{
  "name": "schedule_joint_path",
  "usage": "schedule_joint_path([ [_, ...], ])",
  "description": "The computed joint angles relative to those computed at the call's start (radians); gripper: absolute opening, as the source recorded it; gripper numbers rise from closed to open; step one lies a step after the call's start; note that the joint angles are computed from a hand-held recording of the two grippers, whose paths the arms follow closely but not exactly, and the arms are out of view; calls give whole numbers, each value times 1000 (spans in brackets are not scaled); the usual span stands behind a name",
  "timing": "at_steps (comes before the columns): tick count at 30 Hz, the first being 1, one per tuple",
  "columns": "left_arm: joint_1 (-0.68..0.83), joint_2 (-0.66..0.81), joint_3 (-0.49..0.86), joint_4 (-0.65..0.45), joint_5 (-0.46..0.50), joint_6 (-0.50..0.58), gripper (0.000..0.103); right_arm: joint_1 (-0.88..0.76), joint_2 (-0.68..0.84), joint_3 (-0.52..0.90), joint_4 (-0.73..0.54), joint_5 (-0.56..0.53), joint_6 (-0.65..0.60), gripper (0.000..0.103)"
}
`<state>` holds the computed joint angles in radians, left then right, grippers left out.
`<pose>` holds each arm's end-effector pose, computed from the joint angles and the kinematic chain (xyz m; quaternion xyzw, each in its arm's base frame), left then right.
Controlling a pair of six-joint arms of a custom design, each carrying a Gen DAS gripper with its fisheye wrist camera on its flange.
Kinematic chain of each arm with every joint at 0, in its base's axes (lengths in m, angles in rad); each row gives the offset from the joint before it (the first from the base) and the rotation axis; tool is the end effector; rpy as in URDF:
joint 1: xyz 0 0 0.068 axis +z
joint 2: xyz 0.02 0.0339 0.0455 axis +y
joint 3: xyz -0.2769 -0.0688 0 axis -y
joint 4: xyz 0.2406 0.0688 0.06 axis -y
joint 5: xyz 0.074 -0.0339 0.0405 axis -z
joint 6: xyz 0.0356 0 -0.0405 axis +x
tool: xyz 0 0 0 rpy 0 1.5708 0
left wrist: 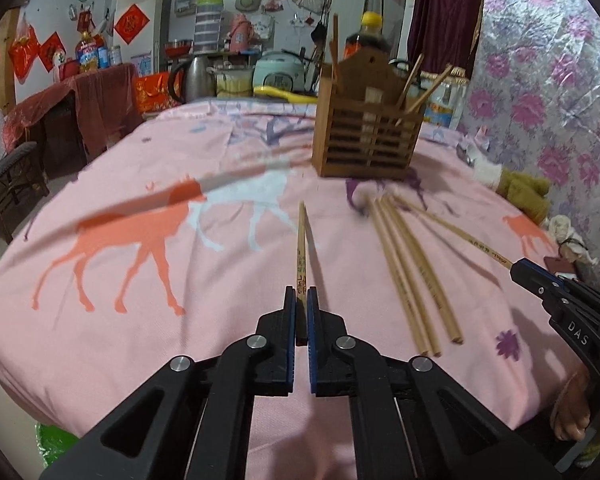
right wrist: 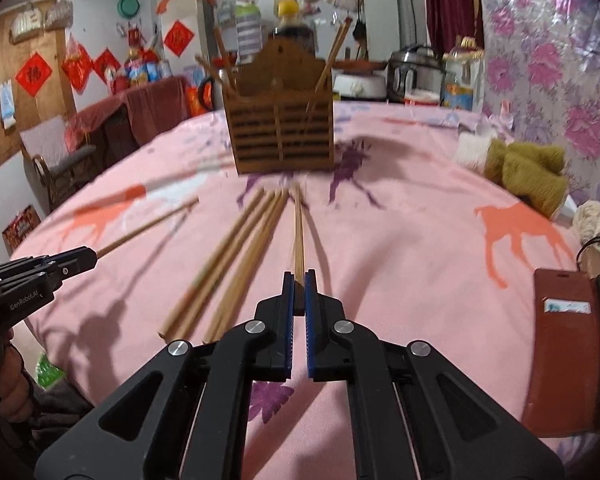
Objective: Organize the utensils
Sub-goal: 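Lift both chopsticks and lower them into the wooden holder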
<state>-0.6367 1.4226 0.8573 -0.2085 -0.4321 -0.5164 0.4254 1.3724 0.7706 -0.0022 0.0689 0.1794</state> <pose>0.2424 -0.1607 0.2348 -0.0289 0.9036 -0.0410 0.4254 0.2632 0.1166 0.2360 -0.0927 0.8802 0.1092 0.4525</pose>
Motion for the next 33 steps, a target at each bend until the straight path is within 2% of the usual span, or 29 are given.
schedule_joint_path([
  [10, -50, -74, 59, -89, -39, 2, 6, -28, -151, 1, -22, -25, 31, 6],
  [17, -47, -86, 111, -133, -10, 7, 6, -51, -222, 26, -43, -60, 39, 6],
  [26, -1, -51, 250, -191, 70, 80, 6, -42, -184, 117, -62, -64, 16, 6],
  [33, 49, 57, 425, -231, 134, 141, 6, -51, -94, 229, -88, -81, -9, 6],
])
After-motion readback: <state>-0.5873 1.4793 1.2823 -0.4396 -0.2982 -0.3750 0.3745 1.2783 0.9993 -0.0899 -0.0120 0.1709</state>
